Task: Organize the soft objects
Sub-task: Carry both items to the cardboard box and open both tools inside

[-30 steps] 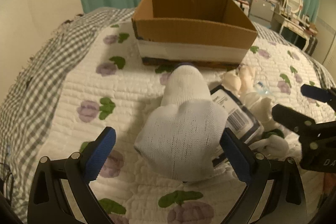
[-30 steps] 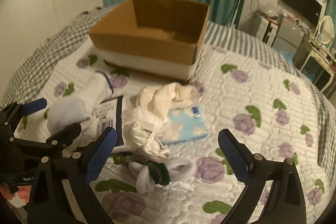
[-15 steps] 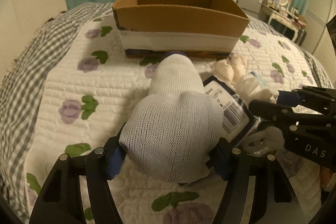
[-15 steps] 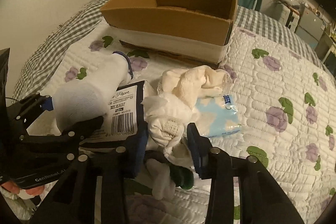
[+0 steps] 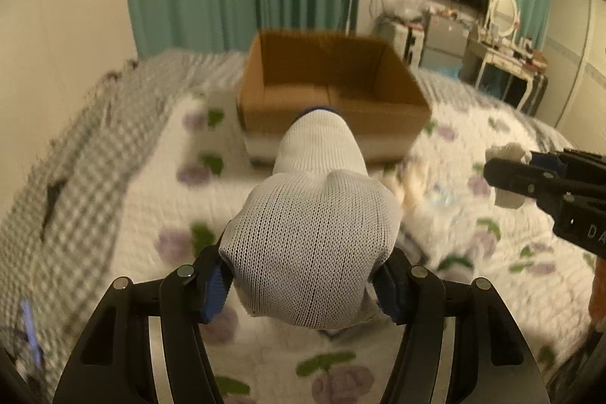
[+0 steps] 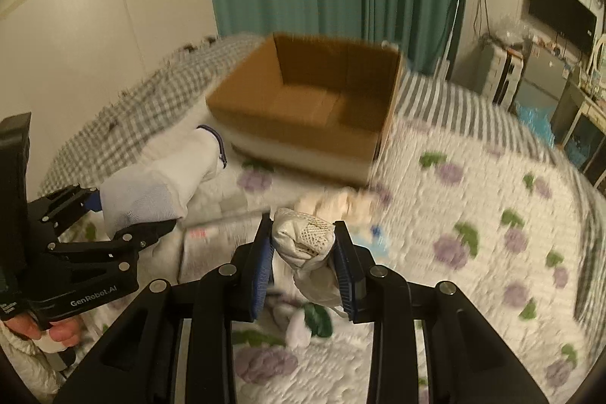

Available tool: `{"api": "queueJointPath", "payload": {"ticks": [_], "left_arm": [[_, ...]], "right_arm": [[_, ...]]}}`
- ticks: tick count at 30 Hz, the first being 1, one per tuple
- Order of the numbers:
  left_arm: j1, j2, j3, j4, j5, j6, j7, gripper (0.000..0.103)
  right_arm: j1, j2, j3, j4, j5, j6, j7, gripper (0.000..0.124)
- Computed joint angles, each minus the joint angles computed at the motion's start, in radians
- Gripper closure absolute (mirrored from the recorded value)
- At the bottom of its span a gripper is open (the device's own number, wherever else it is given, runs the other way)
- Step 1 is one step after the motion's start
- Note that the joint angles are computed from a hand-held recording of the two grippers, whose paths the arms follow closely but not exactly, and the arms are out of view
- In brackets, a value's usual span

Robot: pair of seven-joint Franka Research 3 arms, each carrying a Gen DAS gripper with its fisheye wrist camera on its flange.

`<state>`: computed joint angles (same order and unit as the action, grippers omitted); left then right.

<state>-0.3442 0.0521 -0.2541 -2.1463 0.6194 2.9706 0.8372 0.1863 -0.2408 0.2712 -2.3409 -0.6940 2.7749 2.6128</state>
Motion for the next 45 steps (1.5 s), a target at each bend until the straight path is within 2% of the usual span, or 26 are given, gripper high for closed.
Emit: {"api": "queueJointPath", "payload": {"ticks": [3,8,11,15,20,22,25,27,28,29,31,34,39,41,45], "left_arm": [[-0.002,0.012,0.01,0.064,0.063,-0.003,-0.033,0.041],[-0.011,0.095,0.02,0.223,0.044,-0.016,0.014,0.041],[-0.014,0.176,0.017,0.342,-0.016,-0.033,0.082,0.041],[-0.049,0.315,0.037,0.535,-0.057,-0.103,0.157,0.041],[-0.065,0.479,0.029,0.739,-0.158,-0.194,0.287,0.041],[-0.094,0.524,0.061,0.792,-0.152,-0.213,0.296,0.039],[-0.132,0.554,0.109,0.813,-0.116,-0.205,0.277,0.028],[-0.151,0.567,0.127,0.829,-0.104,-0.222,0.261,0.027],[-0.162,0.572,0.141,0.835,-0.09,-0.225,0.246,0.026],[-0.164,0.574,0.144,0.841,-0.085,-0.231,0.243,0.026],[-0.162,0.571,0.139,0.846,-0.085,-0.251,0.243,0.026],[-0.164,0.527,0.145,0.802,-0.068,-0.233,0.217,0.026],[-0.153,0.39,0.151,0.674,-0.012,-0.162,0.144,0.026],[-0.152,0.309,0.16,0.597,0.032,-0.123,0.084,0.026],[-0.142,0.139,0.178,0.44,0.179,-0.038,-0.076,0.026]], "right_arm": [[-0.002,0.0,-0.009,0.064,-0.007,-0.034,-0.052,0.094],[-0.003,0.09,-0.042,0.23,-0.029,-0.064,-0.137,0.094],[0.019,0.186,-0.089,0.344,-0.013,-0.056,-0.178,0.094],[0.049,0.329,-0.155,0.492,0.056,-0.052,-0.239,0.094],[0.079,0.468,-0.22,0.616,0.148,-0.06,-0.295,0.094],[0.088,0.488,-0.245,0.62,0.176,-0.046,-0.31,0.094],[0.119,0.52,-0.294,0.635,0.186,-0.031,-0.298,0.09],[0.161,0.527,-0.347,0.638,0.148,-0.035,-0.242,0.067],[0.175,0.527,-0.365,0.636,0.135,-0.034,-0.222,0.052],[0.187,0.52,-0.383,0.625,0.116,-0.021,-0.189,0.048],[0.19,0.509,-0.39,0.611,0.115,-0.014,-0.179,0.047],[0.208,0.467,-0.402,0.589,0.049,-0.044,-0.13,0.04],[0.206,0.325,-0.362,0.514,-0.111,-0.111,-0.024,0.036],[0.201,0.249,-0.331,0.473,-0.18,-0.151,0.021,0.03],[0.185,0.117,-0.246,0.403,-0.229,-0.252,0.043,0.023]]}}
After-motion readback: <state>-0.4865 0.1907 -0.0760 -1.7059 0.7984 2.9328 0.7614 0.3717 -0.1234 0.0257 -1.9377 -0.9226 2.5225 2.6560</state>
